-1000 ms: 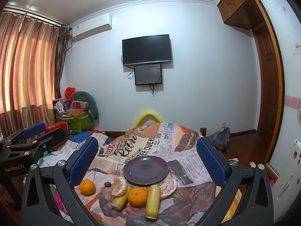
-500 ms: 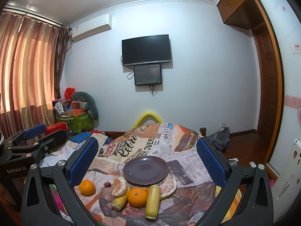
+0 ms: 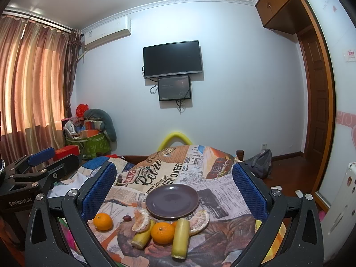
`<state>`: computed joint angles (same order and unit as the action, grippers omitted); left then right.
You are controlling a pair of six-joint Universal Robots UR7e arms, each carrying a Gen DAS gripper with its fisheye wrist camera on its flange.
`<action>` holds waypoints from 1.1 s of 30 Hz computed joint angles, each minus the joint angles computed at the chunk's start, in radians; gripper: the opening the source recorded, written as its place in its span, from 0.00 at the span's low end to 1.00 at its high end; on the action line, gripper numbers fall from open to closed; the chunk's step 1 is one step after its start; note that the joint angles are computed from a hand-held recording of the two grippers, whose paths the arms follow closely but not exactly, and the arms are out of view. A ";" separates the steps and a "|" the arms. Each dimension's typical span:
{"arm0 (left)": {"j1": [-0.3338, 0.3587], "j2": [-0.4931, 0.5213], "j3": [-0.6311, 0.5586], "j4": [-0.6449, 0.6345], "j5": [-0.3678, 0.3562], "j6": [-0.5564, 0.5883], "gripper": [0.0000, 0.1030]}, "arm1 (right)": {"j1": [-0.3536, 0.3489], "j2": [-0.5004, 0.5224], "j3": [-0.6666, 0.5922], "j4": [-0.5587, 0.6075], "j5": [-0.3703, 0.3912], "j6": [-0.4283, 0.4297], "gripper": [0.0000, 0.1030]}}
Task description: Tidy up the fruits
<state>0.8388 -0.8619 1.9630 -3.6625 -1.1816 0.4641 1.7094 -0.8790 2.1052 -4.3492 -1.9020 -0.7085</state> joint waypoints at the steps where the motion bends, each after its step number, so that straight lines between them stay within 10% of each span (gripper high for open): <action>1: 0.000 0.000 0.000 0.000 0.000 0.000 1.00 | 0.000 -0.001 0.000 0.000 0.000 0.000 1.00; 33: 0.021 0.017 -0.030 0.046 0.000 -0.019 1.00 | -0.017 0.001 -0.008 0.049 -0.015 0.016 1.00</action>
<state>0.8599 -0.8451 1.9329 -3.6167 -1.1819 0.4453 1.6920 -0.8780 2.0969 -4.3001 -1.9174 -0.6926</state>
